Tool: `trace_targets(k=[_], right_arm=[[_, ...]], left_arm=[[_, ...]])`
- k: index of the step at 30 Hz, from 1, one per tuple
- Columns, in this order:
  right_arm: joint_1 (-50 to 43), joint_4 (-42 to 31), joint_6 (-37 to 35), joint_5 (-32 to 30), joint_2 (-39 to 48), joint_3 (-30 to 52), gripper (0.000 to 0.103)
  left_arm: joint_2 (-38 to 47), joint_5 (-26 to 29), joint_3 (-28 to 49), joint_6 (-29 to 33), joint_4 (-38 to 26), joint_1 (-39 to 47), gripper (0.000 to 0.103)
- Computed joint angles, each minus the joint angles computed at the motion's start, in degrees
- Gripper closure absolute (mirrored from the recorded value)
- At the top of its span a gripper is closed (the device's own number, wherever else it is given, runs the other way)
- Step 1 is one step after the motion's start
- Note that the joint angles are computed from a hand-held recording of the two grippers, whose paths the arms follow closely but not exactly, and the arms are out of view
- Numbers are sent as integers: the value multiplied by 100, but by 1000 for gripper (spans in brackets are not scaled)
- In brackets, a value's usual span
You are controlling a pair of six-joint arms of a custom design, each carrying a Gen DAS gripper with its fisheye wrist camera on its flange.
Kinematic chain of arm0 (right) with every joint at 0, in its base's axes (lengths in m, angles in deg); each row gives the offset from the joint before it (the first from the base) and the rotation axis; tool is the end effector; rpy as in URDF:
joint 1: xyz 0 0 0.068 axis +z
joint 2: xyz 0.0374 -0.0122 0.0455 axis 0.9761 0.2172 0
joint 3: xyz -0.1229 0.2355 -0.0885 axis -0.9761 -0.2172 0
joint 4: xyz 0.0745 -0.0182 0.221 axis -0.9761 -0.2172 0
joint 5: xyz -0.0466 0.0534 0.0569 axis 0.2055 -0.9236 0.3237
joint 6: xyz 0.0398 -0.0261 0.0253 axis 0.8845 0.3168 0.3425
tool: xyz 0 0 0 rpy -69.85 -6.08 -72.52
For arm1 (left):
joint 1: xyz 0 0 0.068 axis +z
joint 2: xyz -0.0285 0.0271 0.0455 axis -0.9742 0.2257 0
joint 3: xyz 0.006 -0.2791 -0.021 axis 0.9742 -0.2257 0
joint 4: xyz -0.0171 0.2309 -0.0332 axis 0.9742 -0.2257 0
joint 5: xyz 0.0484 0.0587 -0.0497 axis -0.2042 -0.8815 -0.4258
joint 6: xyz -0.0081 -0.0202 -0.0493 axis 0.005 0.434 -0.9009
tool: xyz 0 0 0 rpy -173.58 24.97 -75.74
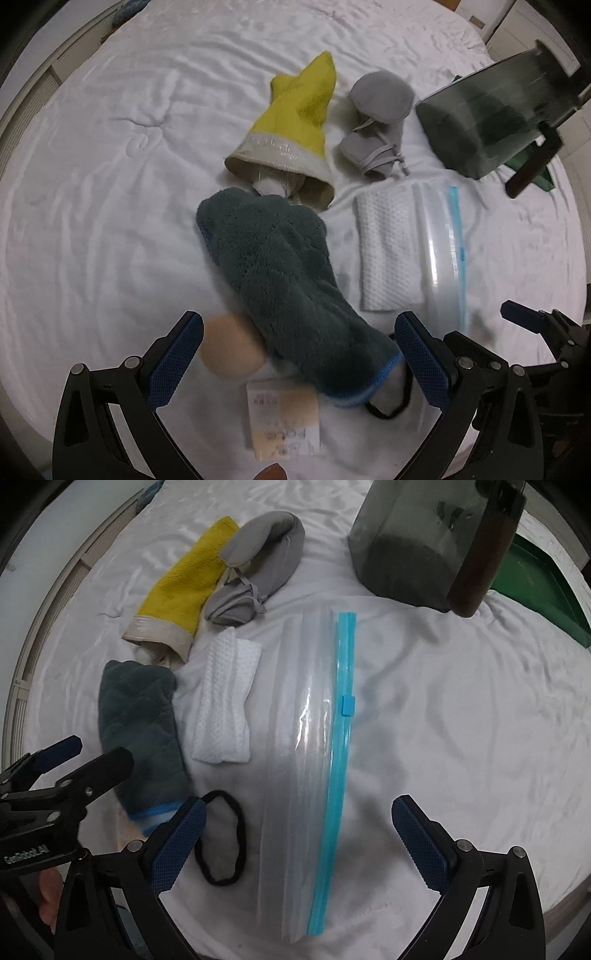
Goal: Organize soft objects
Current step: 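Grasp the yellow glove with the left tool while the right tool grasps the grey sock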
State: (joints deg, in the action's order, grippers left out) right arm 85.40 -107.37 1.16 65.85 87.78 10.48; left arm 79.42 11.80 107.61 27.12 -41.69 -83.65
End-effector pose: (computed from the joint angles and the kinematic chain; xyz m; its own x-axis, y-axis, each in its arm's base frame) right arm 0.1697 0.0254 0.2757 -0.9666 0.1233 -0.2247 0.1004 0.9888 0.1107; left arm 0.1807 -0.0253 0.3437 -0.9658 0.1558 -0.2074 0.1797 0.9785 -0.1015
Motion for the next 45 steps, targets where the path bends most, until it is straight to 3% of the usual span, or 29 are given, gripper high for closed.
trace_targets(k=[15,24,33,37,45], right_arm=[[119,808,168,72,518,-497,13],[231,1100,189,240,1009,426,12],[111,2489,-325,211,2390,976,19],[71,3069,-505,9,2768,1038,23],[-217,3475,-412,-182,3323,1158,22]], left_arm=[[401,-162,-630,-285,681,-116,1],[926,-36,634,-9,506,366,1],[2601,-68,2041,73,1028,-33,1],[3198,80,2721,72,670,-9,2],[3525,24,2951,32,681,100,2]])
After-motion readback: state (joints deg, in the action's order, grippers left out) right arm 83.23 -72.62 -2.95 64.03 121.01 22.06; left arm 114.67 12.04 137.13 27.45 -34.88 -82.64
